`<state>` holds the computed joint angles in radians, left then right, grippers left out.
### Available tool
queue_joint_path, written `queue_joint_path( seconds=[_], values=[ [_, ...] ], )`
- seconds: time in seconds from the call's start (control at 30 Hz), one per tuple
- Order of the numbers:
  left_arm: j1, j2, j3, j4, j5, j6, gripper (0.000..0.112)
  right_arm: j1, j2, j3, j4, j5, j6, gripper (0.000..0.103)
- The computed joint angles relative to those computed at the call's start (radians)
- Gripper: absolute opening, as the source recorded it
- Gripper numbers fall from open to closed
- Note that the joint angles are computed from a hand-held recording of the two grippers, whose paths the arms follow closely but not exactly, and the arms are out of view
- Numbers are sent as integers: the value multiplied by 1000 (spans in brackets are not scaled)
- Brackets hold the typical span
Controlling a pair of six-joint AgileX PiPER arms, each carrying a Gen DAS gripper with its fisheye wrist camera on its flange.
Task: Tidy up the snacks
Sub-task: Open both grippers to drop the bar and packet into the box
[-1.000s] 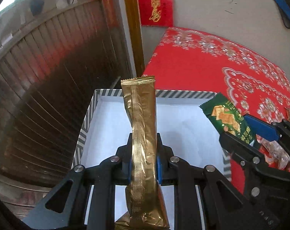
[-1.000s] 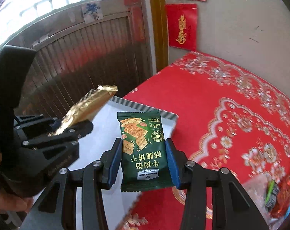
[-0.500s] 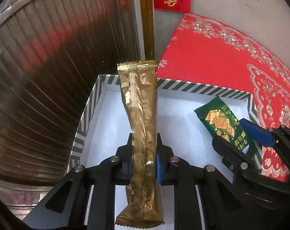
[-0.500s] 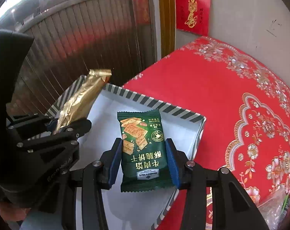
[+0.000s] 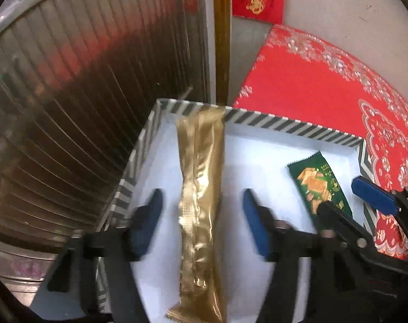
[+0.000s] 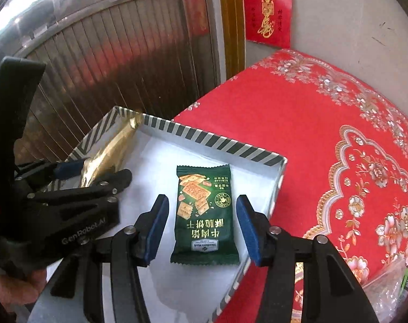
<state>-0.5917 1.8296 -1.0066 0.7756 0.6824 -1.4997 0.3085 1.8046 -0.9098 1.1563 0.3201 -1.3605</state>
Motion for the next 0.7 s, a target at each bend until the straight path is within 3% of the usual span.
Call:
queue_joint_path(
  seconds=[0.17, 0.5, 0.7],
  values=[
    [-69, -41, 21, 61, 64, -87, 88, -60, -65, 68, 127, 67, -128, 56],
    [-256, -119, 35, 130, 208, -223, 94, -216, -216, 208, 211, 213, -276, 62],
    [-354, -147, 22, 148, 240, -302, 95, -363, -302, 286, 209, 306, -346, 68]
  ],
)
